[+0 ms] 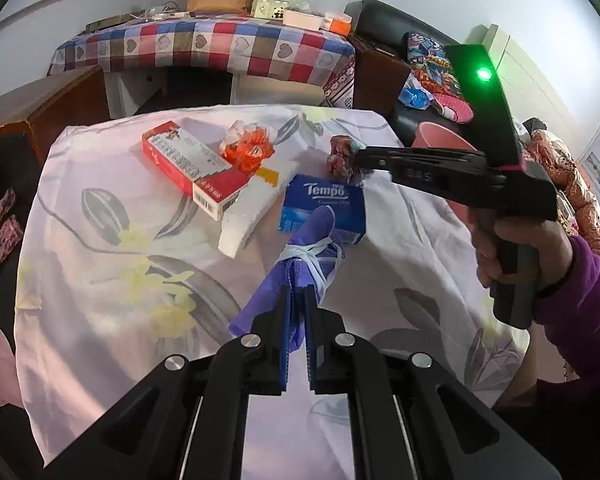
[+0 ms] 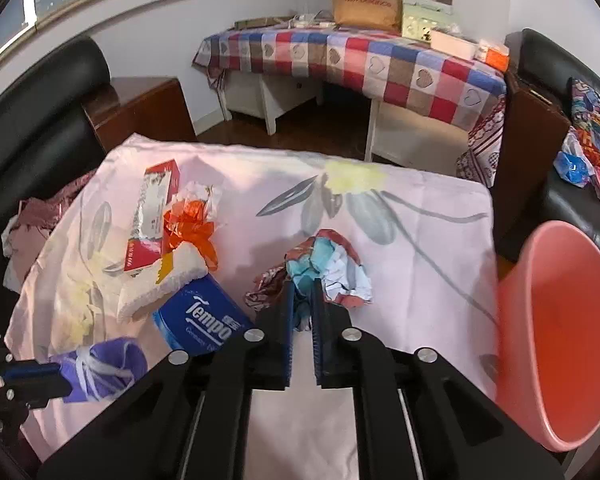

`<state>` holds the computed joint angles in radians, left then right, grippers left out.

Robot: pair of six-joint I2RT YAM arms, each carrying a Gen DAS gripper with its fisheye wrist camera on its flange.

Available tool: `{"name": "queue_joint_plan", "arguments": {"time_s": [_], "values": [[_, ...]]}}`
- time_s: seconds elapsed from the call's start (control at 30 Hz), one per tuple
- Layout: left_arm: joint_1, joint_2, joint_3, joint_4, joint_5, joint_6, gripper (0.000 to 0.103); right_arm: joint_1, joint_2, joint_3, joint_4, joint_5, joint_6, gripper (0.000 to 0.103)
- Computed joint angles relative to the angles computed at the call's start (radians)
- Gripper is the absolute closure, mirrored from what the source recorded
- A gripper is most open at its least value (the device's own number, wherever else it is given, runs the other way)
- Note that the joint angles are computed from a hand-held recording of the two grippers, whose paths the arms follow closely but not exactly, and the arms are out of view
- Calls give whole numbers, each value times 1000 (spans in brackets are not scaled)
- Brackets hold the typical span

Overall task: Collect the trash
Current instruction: 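Grasp the purple glove with the left tool while the right tool grasps the crumpled foil wrapper, then carry glove and foil wrapper over the bucket and open both tools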

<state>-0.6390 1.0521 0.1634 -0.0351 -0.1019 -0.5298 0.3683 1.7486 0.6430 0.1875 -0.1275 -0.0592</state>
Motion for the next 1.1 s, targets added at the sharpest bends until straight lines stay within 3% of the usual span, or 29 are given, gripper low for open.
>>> {"name": "queue_joint_plan", "arguments": {"time_s": [0.27,0.57,0.77,1.1], "values": [[-56,114,140,-23,-33,-36,97,-144,-212,-124,-38,-110,-21,97],[-136,311,379,-69,-135,-45,97,-350,-410,-178,-128,-222,-91,97],[-160,475,586,-118,-178,-38,97,-507,-436,-169,-158,-281,-143,97],[-249,770,969,-193,-227,25,97,-732,-340,-112,-159,-358,-228,97]]}}
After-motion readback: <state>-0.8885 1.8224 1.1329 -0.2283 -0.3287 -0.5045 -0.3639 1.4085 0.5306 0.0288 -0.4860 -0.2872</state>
